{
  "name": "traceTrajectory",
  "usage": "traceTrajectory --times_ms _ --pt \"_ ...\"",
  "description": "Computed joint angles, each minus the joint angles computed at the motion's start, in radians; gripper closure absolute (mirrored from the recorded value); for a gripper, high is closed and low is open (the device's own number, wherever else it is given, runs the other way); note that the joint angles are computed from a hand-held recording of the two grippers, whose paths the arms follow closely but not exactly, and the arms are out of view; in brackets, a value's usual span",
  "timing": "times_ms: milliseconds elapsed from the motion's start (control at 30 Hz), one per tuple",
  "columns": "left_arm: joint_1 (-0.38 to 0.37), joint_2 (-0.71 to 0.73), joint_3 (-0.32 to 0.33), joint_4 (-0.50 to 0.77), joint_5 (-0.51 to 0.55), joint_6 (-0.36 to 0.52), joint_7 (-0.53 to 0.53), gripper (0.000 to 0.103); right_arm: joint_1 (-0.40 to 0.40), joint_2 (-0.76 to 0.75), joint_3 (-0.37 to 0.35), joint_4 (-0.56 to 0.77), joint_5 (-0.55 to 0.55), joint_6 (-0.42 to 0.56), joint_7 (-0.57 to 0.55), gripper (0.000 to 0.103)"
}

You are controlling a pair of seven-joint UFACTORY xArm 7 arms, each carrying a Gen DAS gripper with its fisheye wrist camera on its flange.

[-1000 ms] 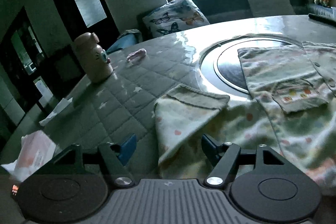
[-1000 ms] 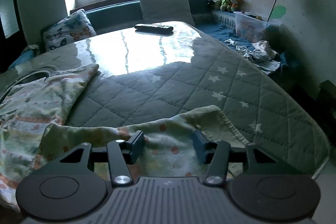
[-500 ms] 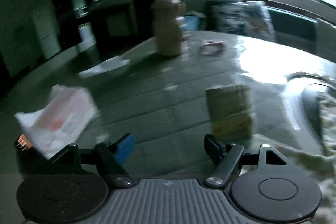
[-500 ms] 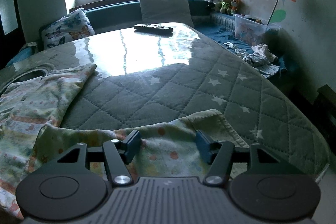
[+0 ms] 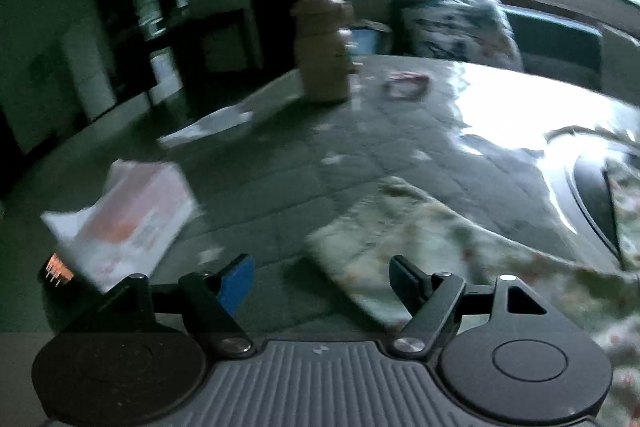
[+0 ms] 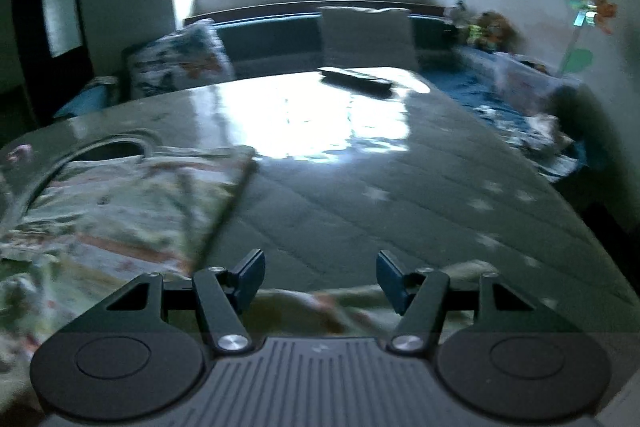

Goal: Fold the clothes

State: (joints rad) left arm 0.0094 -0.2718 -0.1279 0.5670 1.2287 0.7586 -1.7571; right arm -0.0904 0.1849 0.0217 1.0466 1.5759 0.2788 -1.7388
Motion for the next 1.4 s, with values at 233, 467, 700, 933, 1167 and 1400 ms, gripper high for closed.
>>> traceTrajectory --times_ms 233,467,700,933,1167,1400 --pt "-0.022 0.096 0.018 0.077 0.016 -0.022 0.049 0.028 0.019 0.052 0.036 0.052 -0.152 0.03 0.109 0.05" --pt "-0.04 0.159 0.036 0.165 0.12 -0.197 0.048 0.038 0.002 0.124 0.081 0.126 -0.275 0.044 0.226 0.062" --pt "-0.082 0.362 0.077 0.376 0.184 -0.357 0.088 0.04 -0.023 0.206 0.13 0.226 -0.411 0.043 0.354 0.07" --pt "-0.154 0.546 0.139 0.571 0.078 -0.396 0.246 0.04 -0.038 0.296 0.181 0.329 -0.552 0.011 0.474 0.077" --pt "-0.207 0.637 0.21 0.655 -0.004 -0.443 0.356 0.04 -0.053 0.373 0.219 0.413 -0.705 0.0 0.579 0.087" --pt "-0.247 0.673 0.276 0.688 -0.038 -0.539 0.411 0.077 -0.103 0.41 0.293 0.438 -0.803 -0.026 0.618 0.096"
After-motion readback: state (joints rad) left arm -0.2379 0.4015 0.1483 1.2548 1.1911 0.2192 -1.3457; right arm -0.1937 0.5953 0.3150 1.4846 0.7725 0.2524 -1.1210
